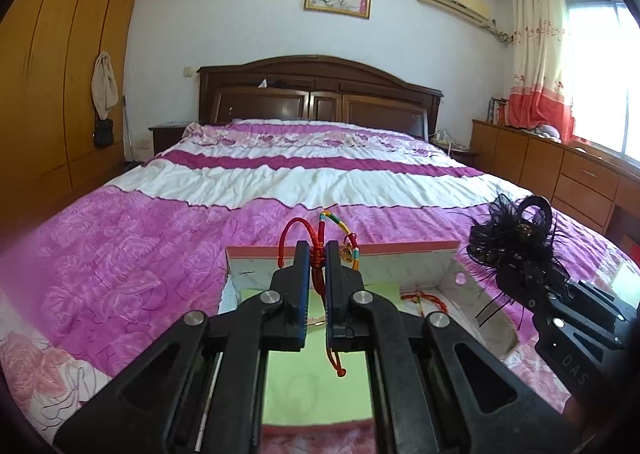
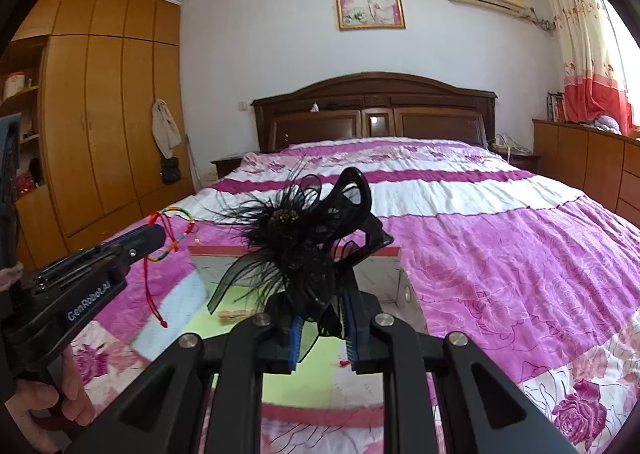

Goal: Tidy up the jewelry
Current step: 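Lower the bracelet into the box with the left tool while the right tool lowers the feather accessory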

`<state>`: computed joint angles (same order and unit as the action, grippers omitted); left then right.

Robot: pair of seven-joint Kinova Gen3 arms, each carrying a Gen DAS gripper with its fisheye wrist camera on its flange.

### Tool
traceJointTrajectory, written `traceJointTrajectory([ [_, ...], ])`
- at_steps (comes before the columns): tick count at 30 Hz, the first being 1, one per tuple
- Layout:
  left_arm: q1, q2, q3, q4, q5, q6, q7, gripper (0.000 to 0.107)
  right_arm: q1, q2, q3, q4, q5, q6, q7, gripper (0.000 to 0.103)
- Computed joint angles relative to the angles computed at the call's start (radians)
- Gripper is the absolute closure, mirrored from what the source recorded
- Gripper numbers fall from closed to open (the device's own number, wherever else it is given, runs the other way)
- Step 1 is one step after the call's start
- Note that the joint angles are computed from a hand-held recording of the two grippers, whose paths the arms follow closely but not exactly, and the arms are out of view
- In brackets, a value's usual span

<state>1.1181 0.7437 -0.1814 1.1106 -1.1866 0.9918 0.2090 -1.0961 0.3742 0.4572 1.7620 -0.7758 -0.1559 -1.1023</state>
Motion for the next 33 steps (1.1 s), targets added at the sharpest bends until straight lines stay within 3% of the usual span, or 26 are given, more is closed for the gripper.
traceJointTrajectory([
  [8,-0.069,0.033,0.031,-0.056,0.121,-0.019,-0.085,0.107,-0.041,0.129,0.171,-0.129,-0.003,0.193,-0.097,0.084],
  [16,-0.166,0.063,0.098,-0.153,0.382,-0.023,-0.315,0.107,-0.025,0.216,0.24,-0.242,0.093,0.399,-0.243,0.084],
  [24,-0.206,0.097,0.097,-0.237,0.573,0.02,-0.453,0.107,0.008,0.251,0.232,-0.318,0.205,0.528,-0.363,0.082],
  [27,-0.229,0.112,0.11,-0.279,0.645,0.056,-0.499,0.104,0.021,0.255,0.217,-0.346,0.249,0.57,-0.396,0.076],
  [30,-0.226,0.109,0.096,-0.278,0.672,0.05,-0.504,0.093,0.036,0.254,0.193,-0.366,0.291,0.598,-0.422,0.066],
  [31,-0.222,0.111,0.087,-0.29,0.687,0.062,-0.512,0.083,0.038,0.252,0.187,-0.367,0.305,0.601,-0.432,0.061],
  [33,-0.224,0.099,0.089,-0.267,0.689,0.037,-0.504,0.079,0.043,0.242,0.169,-0.366,0.331,0.602,-0.447,0.054],
])
